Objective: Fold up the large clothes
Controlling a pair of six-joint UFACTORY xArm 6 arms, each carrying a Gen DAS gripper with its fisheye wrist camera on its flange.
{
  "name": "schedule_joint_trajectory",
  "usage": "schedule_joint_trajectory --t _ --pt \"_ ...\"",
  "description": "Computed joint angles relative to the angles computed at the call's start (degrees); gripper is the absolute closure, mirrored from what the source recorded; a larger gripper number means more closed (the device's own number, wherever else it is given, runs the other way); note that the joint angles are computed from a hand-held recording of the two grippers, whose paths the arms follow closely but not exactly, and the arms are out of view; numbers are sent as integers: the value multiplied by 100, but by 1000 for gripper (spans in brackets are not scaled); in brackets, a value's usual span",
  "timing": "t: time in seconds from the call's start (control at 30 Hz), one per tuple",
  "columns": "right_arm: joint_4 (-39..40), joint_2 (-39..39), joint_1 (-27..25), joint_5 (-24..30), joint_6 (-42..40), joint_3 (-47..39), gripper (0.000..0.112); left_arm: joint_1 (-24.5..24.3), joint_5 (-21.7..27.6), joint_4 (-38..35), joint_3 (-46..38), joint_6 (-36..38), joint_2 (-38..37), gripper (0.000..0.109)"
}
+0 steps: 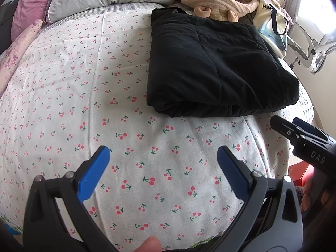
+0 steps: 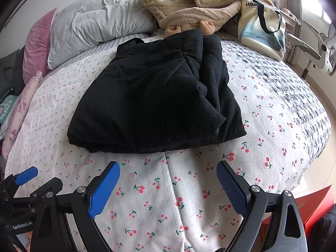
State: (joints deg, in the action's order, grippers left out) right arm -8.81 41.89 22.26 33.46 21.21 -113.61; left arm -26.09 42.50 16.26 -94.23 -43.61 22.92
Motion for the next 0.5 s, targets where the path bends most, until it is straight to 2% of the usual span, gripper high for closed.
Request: schedule_joint_trajectory --t 0.5 --pt "-27 67 5 142 25 -121 18 46 -8 -311 12 170 24 7"
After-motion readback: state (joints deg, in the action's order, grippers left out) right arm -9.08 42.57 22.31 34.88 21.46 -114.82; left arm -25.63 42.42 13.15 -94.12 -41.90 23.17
